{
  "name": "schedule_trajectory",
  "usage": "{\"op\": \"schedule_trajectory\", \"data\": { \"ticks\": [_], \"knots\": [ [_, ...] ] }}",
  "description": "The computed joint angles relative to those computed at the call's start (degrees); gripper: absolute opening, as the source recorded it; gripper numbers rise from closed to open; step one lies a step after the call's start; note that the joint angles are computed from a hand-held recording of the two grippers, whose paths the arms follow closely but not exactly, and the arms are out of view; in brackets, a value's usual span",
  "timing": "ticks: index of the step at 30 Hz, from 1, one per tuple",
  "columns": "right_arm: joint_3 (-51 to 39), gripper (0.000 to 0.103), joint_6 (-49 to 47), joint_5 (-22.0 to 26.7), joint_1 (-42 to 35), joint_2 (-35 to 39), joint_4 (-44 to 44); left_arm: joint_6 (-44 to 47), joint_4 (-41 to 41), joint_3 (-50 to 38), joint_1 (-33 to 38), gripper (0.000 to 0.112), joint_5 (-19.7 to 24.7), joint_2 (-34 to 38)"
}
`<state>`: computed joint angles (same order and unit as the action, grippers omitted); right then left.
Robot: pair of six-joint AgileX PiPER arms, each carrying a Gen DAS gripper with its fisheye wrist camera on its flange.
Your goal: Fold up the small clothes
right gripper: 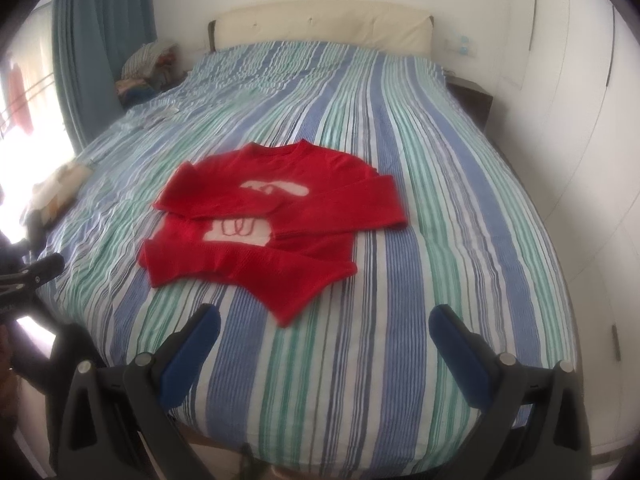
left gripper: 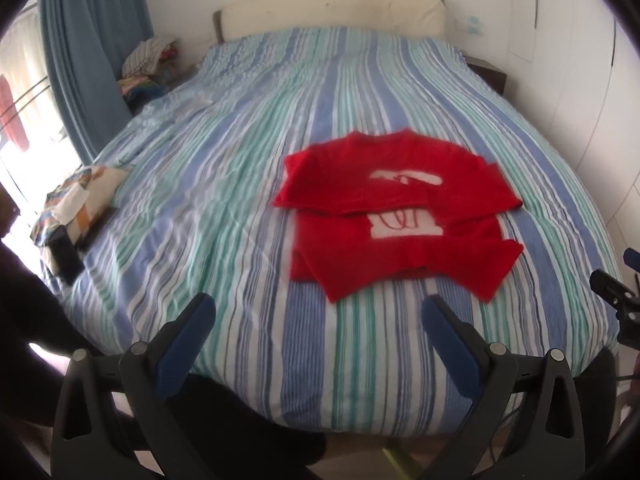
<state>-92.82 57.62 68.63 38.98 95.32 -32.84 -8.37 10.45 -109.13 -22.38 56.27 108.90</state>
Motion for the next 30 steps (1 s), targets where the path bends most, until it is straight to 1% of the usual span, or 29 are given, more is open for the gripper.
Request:
{"op": "schedule_trajectory", "data": {
  "ticks": [14, 19, 21, 23, 25, 26, 27, 28, 29, 30],
  "knots": [
    [2.09, 0.103, 1.31, -1.28, 0.16, -1.16, 0.3, 0.06, -0.04, 1.4, -0.07, 0.102, -0.93, -1.28],
    [2.75, 0.103, 3.29, -1.11, 1.6, -2.39, -2.13, -0.18, -1.23, 2.26, 1.21, 0.103, -1.56, -1.37],
    [3.16, 0.103, 3.73, -0.77, 2.37, -2.79, -3.24, -0.65, -0.9, 2.66, 1.76, 0.103, -1.99, -0.57],
    [4.61, 0.103, 4.32, -1.58, 2.66, -3.58, -3.83, 0.47, -2.66, 2.59, 3.21, 0.103, -3.02, 1.6],
    [7.13, 0.103, 4.75, -4.6, 1.68, -4.36, -3.4, 4.68, -8.48, -0.75, 5.78, 0.102, -2.37, 7.1],
    [9.87, 0.103, 6.02, -7.87, 1.05, -5.04, -4.14, 8.26, -13.33, -3.41, 7.55, 0.102, -1.61, 10.87],
    [13.39, 0.103, 7.41, -12.36, -0.05, -5.71, -4.83, 10.67, -16.93, -6.6, 8.75, 0.102, -0.38, 15.03],
    [16.73, 0.103, 8.2, -17.24, -1.66, -5.73, -4.67, 11.35, -18.6, -10.88, 9.47, 0.101, 1.83, 19.42],
    [19.17, 0.103, 7.83, -22.08, -3.74, -4.85, -3.19, 11.05, -19.53, -15.67, 9.92, 0.101, 4.24, 23.75],
    [21.36, 0.102, 6.18, -27.6, -6.29, -3.54, -0.12, 10.72, -20.35, -19.31, 10.19, 0.1, 5.58, 27.01]
  ]
}}
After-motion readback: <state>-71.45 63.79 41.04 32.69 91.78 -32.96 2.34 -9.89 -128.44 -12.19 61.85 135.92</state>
